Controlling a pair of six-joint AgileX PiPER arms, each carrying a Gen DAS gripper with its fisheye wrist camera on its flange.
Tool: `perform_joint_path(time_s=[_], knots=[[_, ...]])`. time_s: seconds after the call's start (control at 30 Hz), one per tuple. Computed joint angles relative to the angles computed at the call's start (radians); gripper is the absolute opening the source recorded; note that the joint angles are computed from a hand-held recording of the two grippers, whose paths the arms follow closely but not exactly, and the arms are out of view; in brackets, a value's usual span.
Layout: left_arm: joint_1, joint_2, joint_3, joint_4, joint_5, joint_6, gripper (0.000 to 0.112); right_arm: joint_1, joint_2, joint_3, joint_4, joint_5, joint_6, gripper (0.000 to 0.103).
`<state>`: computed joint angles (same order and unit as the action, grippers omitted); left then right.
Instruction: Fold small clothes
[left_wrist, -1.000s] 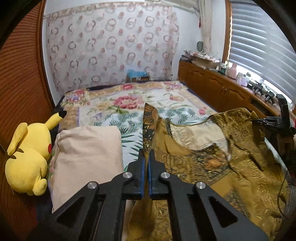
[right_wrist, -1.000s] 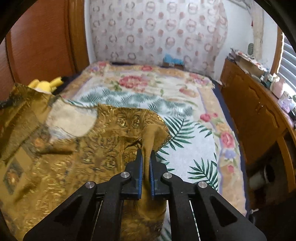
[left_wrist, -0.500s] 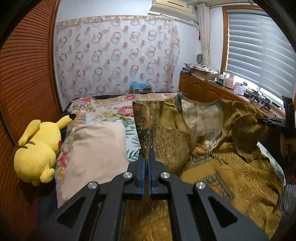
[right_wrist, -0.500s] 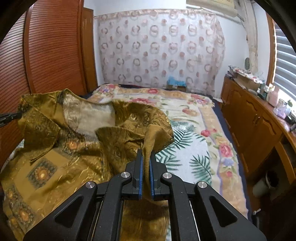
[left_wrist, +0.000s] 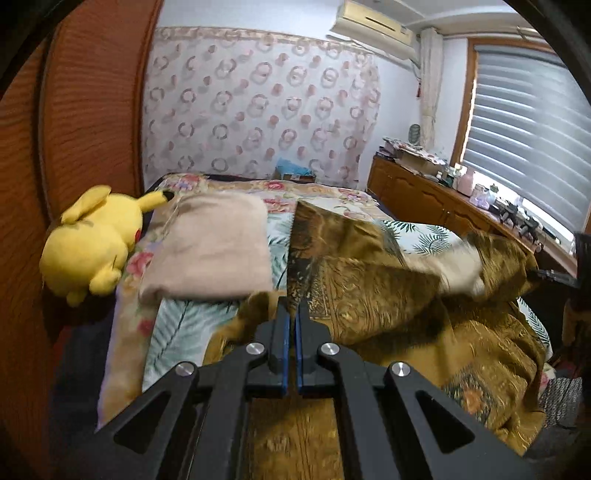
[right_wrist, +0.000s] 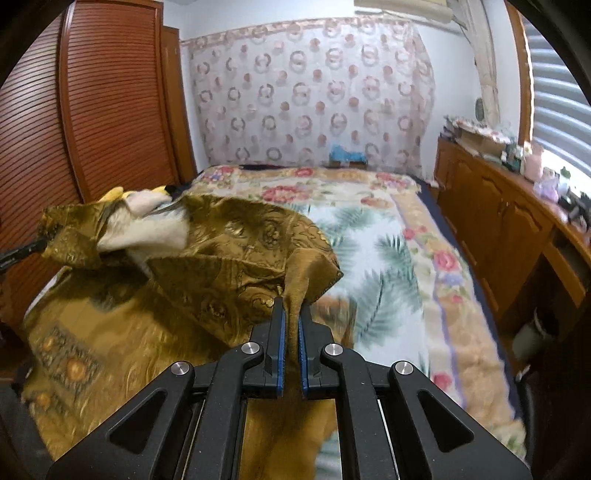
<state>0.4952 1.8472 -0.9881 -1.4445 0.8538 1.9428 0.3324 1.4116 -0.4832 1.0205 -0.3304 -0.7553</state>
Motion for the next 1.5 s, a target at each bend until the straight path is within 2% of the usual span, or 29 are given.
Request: perform_joint_path(time_s=[0.13, 0.27, 0.37, 0.5, 0.57, 0.63, 0.73, 0.83, 0.9, 1.0, 1.27, 1.33, 1.4, 1.47, 1.5], knots=[[0.047, -0.001, 0.029, 0.018, 0.023, -0.005, 0.000, 0.069, -0.027, 0.092, -0.007, -0.077, 0.101, 0.003], [0.092, -0.040, 0.076, 0.014, 0.043, 0.042, 0.000, 0.100, -0.063, 0.146, 0.012, -0.086, 0.128, 0.003], [0.142, -0.066, 0.095, 0.043, 0.078, 0.044, 0.000, 0.131, -0.119, 0.171, 0.122, -0.084, 0.032, 0.003], [0.196, -0.066, 0.116, 0.085, 0.132, 0.057, 0.000, 0.200, -0.224, 0.193, 0.415, -0.104, -0.252, 0.003], [0.201, -0.036, 0.109, 0.117, 0.115, 0.048, 0.000, 0.226, -0.251, 0.213, 0.483, -0.127, -0.292, 0.003], [0.185, -0.018, 0.108, 0.123, 0.071, 0.043, 0.000, 0.216, -0.239, 0.233, 0.476, -0.106, -0.271, 0.003], [0.164, -0.010, 0.116, 0.114, 0.015, 0.057, 0.001, 0.181, -0.171, 0.258, 0.337, -0.068, -0.124, 0.003], [0.163, -0.030, 0.132, 0.094, -0.001, 0.090, 0.003, 0.192, -0.120, 0.265, 0.269, -0.078, -0.032, 0.004], [0.171, -0.048, 0.138, 0.072, -0.004, 0.114, 0.004, 0.194, -0.116, 0.264, 0.271, -0.078, -0.031, 0.006], [0.185, -0.049, 0.124, 0.029, -0.023, 0.133, 0.015, 0.198, -0.140, 0.255, 0.364, -0.089, -0.128, 0.011], [0.156, 0.039, -0.022, 0.033, -0.069, 0.038, 0.024, 0.187, -0.184, 0.228, 0.499, -0.135, -0.278, 0.017], [0.133, 0.050, -0.053, 0.041, -0.084, 0.005, 0.033, 0.179, -0.218, 0.219, 0.551, -0.144, -0.346, 0.019], [0.112, 0.059, -0.078, 0.053, -0.086, -0.024, 0.038, 0.169, -0.239, 0.201, 0.620, -0.149, -0.442, 0.022], [0.079, 0.067, -0.108, 0.082, -0.087, -0.059, 0.044, 0.160, -0.248, 0.189, 0.635, -0.165, -0.478, 0.026], [0.062, 0.066, -0.115, 0.090, -0.093, -0.066, 0.050, 0.144, -0.241, 0.177, 0.634, -0.160, -0.488, 0.031]])
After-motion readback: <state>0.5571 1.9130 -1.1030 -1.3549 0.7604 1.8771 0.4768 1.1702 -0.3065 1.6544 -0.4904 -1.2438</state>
